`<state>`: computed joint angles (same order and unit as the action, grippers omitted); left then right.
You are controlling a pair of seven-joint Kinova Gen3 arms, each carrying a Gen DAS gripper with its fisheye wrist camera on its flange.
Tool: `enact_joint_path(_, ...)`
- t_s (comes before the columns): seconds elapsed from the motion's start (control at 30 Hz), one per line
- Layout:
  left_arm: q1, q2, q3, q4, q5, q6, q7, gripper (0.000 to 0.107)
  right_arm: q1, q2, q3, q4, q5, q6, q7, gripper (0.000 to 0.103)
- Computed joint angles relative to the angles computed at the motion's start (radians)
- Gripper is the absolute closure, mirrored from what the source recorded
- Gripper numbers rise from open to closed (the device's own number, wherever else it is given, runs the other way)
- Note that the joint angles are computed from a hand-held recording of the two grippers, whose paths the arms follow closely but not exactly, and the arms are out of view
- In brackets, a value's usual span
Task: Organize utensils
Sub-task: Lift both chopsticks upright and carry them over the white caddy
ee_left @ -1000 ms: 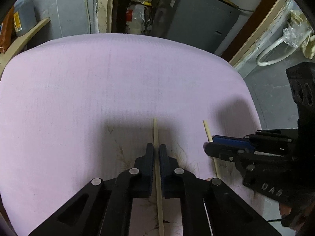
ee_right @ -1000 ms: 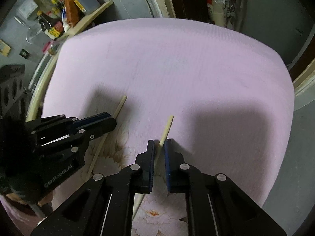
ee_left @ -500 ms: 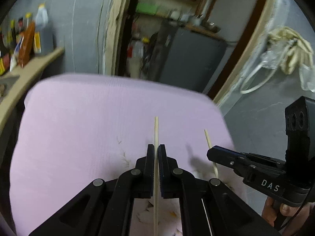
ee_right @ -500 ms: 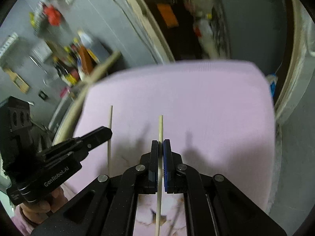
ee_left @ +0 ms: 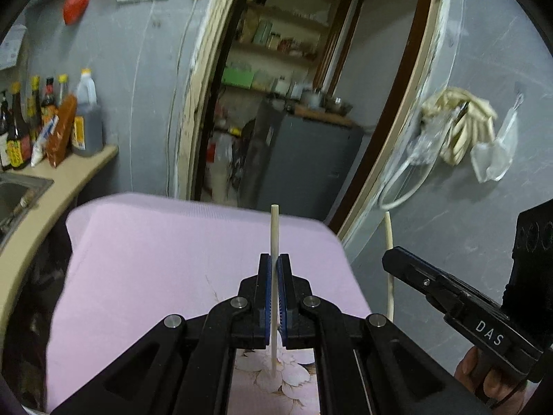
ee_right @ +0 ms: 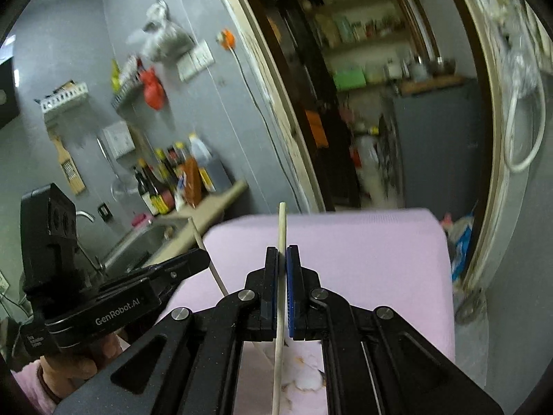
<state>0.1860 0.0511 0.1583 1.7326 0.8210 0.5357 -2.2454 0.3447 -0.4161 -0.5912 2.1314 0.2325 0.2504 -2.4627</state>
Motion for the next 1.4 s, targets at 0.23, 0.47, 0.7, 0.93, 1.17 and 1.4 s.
enact_joint_path(0.23,-0.051,-0.102,-0.083,0.018,0.139,0.098,-0.177,0.104,0.101,-0.097,-0.119,-0.088,-0.011,0.036,-0.050,0.099)
enact_joint_path(0.47,-0.100,-0.194,-0.215,0.005,0.200,0.237,-0.283,0.104,0.259,-0.184,-0.271,-0.180,-0.080,0.001,-0.069,0.099)
enact_joint_path(0.7,-0.175,-0.251,-0.343,-0.006,0.262,0.358,-0.378,0.104,0.463,-0.293,-0.443,-0.264,-0.193,-0.074,-0.063,0.099)
enact_joint_path(0.93,-0.253,-0.288,-0.433,-0.006,0.267,0.443,-0.407,0.104,0.597,-0.417,-0.543,-0.306,-0.327,-0.134,-0.052,0.099)
enact_joint_path(1.17,-0.312,-0.314,-0.495,0.037,0.282,0.501,-0.454,0.104,0.622,-0.476,-0.586,-0.288,-0.418,-0.139,-0.022,0.099)
enact_joint_path(1.4,-0.347,-0.314,-0.503,0.127,0.304,0.482,-0.531,0.104,0.669,-0.578,-0.607,-0.294,-0.467,-0.065,0.000,0.099)
